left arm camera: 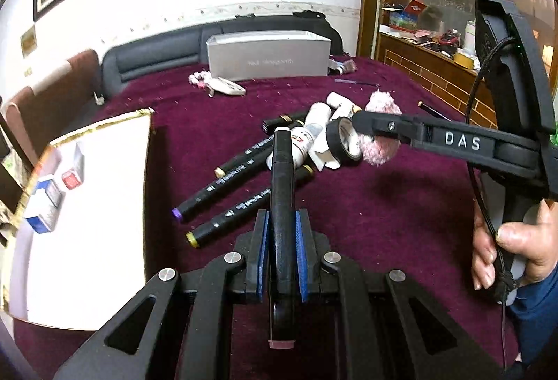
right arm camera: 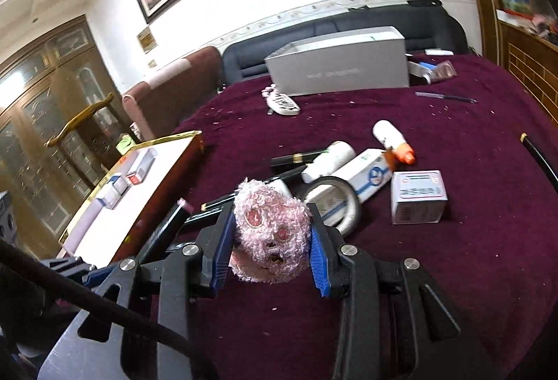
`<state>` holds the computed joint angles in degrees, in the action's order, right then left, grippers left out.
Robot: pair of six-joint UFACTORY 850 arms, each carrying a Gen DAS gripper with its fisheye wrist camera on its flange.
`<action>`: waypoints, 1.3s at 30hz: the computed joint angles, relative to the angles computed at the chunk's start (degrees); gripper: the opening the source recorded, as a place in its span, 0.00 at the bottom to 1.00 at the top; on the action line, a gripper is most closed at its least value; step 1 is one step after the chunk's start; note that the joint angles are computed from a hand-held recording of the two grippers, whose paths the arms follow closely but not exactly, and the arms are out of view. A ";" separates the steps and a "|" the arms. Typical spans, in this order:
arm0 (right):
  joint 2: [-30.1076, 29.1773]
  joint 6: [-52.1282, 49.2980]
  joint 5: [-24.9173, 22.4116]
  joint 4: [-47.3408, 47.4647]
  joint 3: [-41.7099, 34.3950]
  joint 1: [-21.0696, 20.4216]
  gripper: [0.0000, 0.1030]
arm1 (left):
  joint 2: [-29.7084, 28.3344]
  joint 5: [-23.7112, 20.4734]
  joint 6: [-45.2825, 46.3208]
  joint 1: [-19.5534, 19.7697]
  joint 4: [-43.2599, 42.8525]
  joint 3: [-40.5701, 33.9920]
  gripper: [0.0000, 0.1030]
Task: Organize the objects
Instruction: 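Carry the pink toy and black marker into the tray and release both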
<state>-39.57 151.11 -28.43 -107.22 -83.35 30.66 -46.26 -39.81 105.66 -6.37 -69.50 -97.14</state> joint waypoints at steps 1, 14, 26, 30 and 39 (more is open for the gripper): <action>-0.16 -0.57 -0.04 0.03 -0.24 0.21 0.36 | 0.35 0.40 1.07 0.05 -0.78 0.53 0.11; -1.64 -5.62 -0.69 2.72 -2.53 1.55 0.36 | 2.35 2.58 8.96 1.47 -9.24 3.18 0.11; -2.95 -5.39 1.35 3.81 -5.49 2.50 0.36 | 0.35 1.32 5.91 4.27 -9.72 -0.69 0.11; -4.20 -6.49 2.95 4.23 -8.06 2.78 0.36 | -0.88 1.12 3.77 5.25 -9.84 -2.89 0.11; -9.40 -24.25 7.34 17.42 -19.05 3.32 0.36 | -6.05 1.31 -4.71 7.64 -6.93 -11.68 0.11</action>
